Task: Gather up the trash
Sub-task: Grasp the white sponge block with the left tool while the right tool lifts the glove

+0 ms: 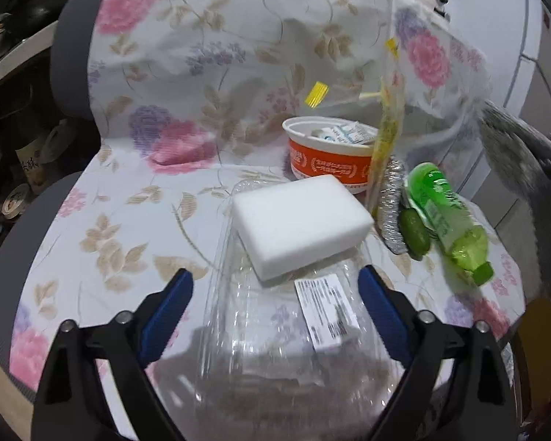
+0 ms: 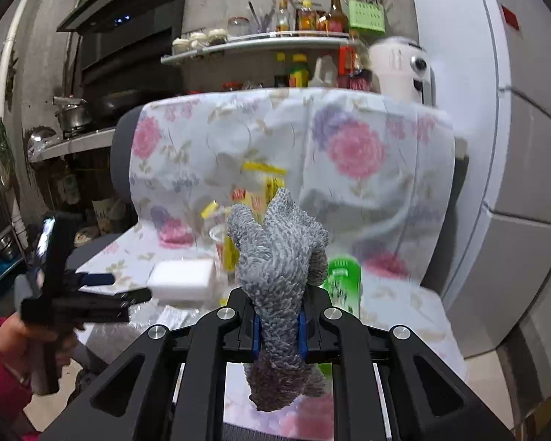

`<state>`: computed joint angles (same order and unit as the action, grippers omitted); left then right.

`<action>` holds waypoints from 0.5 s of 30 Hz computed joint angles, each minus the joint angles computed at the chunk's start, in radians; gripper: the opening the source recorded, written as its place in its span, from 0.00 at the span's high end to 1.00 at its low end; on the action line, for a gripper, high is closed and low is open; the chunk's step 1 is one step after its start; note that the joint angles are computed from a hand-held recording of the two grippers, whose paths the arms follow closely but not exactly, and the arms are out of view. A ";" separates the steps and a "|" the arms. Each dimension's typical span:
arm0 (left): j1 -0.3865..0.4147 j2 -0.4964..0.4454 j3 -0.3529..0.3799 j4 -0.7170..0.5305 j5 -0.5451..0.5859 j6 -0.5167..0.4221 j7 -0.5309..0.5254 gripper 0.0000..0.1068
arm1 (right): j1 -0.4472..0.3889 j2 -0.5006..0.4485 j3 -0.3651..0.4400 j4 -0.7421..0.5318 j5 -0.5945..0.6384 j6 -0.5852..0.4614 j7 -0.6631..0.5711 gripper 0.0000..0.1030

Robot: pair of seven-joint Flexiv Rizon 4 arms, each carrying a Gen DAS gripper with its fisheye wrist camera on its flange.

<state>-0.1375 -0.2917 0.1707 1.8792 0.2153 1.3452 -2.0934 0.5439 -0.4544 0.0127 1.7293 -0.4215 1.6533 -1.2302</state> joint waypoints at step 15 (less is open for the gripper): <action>0.028 -0.098 -0.040 -0.073 -0.106 -0.059 0.172 0.64 | -0.053 -0.011 0.061 0.002 0.036 -0.023 -0.016 0.85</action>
